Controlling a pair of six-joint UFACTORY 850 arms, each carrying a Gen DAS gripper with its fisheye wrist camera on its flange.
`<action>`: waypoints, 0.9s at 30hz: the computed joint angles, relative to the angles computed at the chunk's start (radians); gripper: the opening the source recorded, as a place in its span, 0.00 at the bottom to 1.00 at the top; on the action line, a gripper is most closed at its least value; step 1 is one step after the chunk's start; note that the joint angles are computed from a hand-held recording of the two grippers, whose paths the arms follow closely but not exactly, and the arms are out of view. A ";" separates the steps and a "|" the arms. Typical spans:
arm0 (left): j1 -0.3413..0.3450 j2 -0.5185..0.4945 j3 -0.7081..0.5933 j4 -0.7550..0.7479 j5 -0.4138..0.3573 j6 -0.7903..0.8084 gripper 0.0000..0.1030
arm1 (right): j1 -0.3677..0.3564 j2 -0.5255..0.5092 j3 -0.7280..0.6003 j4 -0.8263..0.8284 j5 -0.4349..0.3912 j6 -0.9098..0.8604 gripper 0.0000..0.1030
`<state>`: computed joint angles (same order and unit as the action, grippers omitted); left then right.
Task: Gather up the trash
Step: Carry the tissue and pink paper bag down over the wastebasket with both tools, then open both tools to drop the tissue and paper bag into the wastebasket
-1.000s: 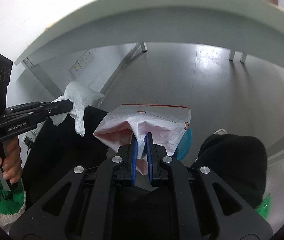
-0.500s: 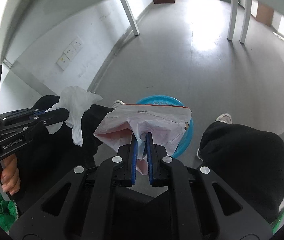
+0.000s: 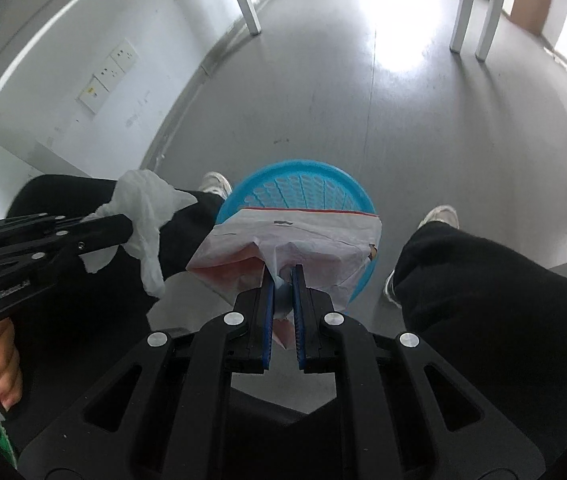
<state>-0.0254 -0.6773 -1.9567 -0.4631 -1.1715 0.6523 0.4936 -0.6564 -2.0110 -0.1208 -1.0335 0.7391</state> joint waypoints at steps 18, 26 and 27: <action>-0.046 -0.249 -0.292 0.109 -0.138 -0.196 0.07 | -0.073 -0.209 -0.194 0.130 -0.132 -0.091 0.08; -0.068 -0.352 -0.417 0.138 -0.181 -0.252 0.07 | -0.117 -0.248 -0.186 0.229 -0.117 -0.082 0.08; -0.072 -0.362 -0.432 0.146 -0.181 -0.260 0.07 | -0.117 -0.256 -0.195 0.223 -0.123 -0.081 0.08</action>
